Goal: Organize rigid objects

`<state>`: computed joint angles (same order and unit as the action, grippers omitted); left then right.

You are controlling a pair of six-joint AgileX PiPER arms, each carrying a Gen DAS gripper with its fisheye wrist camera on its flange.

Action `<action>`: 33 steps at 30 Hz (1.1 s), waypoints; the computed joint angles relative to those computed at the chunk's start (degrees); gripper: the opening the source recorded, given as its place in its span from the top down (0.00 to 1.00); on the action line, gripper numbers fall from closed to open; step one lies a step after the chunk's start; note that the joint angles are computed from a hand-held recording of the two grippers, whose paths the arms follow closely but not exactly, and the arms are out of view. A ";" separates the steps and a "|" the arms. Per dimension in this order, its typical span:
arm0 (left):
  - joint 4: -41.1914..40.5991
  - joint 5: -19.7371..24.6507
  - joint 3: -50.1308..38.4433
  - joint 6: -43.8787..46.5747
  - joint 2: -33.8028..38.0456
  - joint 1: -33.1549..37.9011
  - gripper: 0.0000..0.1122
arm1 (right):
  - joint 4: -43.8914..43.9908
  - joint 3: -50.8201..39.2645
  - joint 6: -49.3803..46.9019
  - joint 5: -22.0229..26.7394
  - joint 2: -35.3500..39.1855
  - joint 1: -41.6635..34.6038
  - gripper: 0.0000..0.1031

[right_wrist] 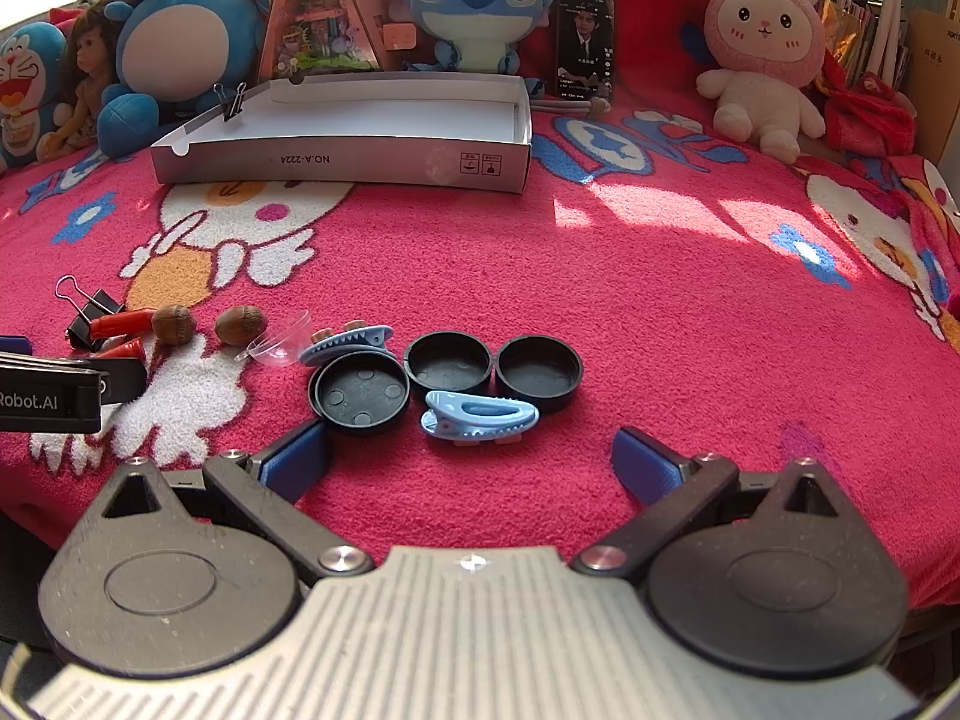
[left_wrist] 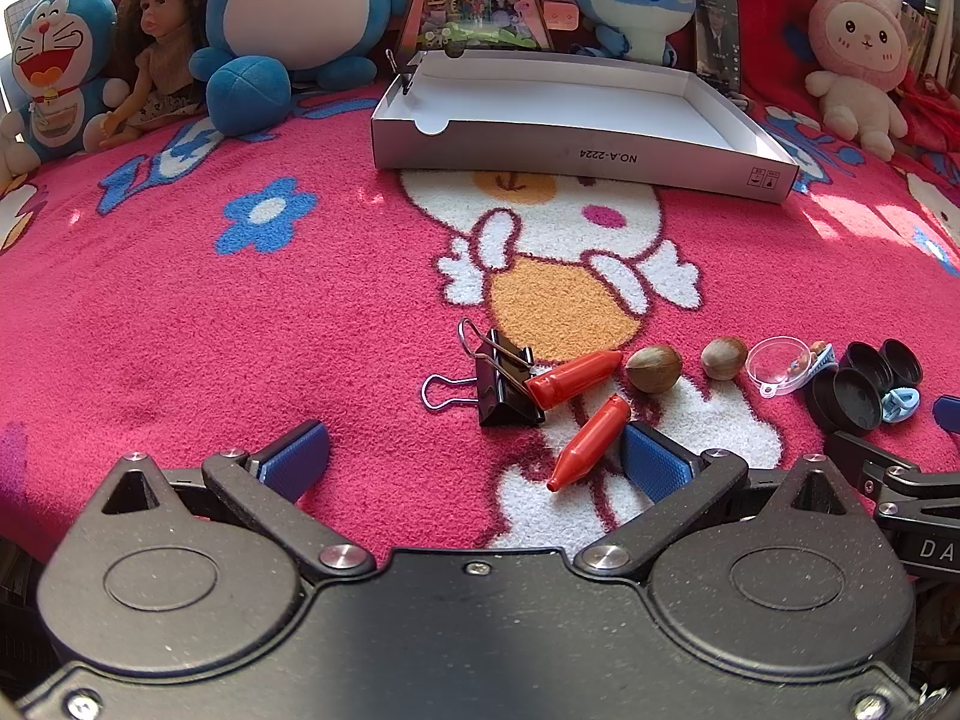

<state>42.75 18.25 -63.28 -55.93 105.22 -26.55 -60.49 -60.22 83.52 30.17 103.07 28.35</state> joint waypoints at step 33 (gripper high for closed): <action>3.76 -1.12 1.36 -3.37 -0.87 0.10 0.08 | -1.82 1.09 2.05 -0.54 -0.47 -0.02 0.00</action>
